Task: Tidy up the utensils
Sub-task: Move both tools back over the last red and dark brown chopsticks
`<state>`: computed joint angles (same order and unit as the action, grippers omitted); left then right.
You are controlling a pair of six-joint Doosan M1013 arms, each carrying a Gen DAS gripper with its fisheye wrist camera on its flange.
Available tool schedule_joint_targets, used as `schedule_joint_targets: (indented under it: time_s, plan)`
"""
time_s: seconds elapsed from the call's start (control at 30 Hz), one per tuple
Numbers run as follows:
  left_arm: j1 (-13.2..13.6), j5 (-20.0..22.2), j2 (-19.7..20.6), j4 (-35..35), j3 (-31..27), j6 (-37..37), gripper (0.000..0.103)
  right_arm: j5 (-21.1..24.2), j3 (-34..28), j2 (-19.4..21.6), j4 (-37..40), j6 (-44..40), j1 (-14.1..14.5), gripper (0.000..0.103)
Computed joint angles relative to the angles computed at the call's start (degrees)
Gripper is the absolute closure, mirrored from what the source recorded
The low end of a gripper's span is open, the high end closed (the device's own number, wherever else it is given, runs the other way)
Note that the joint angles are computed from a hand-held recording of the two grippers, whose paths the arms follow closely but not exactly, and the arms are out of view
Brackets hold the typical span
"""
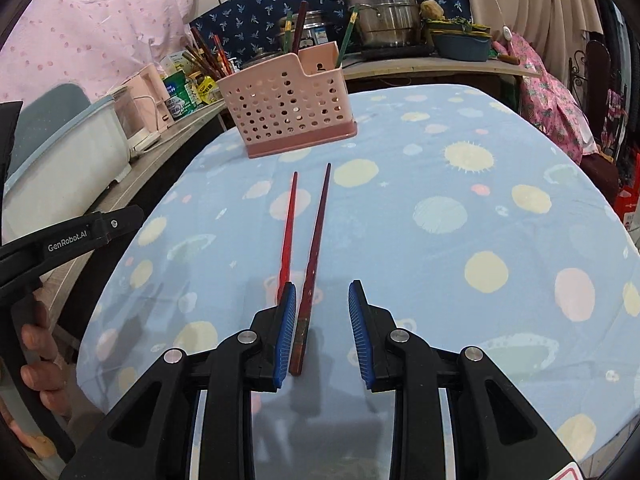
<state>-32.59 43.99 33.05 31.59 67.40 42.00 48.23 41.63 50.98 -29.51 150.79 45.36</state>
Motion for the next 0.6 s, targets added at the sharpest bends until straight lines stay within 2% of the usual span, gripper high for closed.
schedule_joint_targets:
  time_s: [0.47, 0.6]
  plan:
    - [-0.15, 0.63, -0.48, -3.68, 2.44, 1.45, 0.067, 2.04, -2.01, 2.03, 2.98, -2.73, 0.48, 0.077]
    - [-0.2, 0.85, -0.54, -4.24, 2.74, 1.74, 0.067, 2.75, -2.69, 2.57, 3.28, -3.09, 0.52, 0.083]
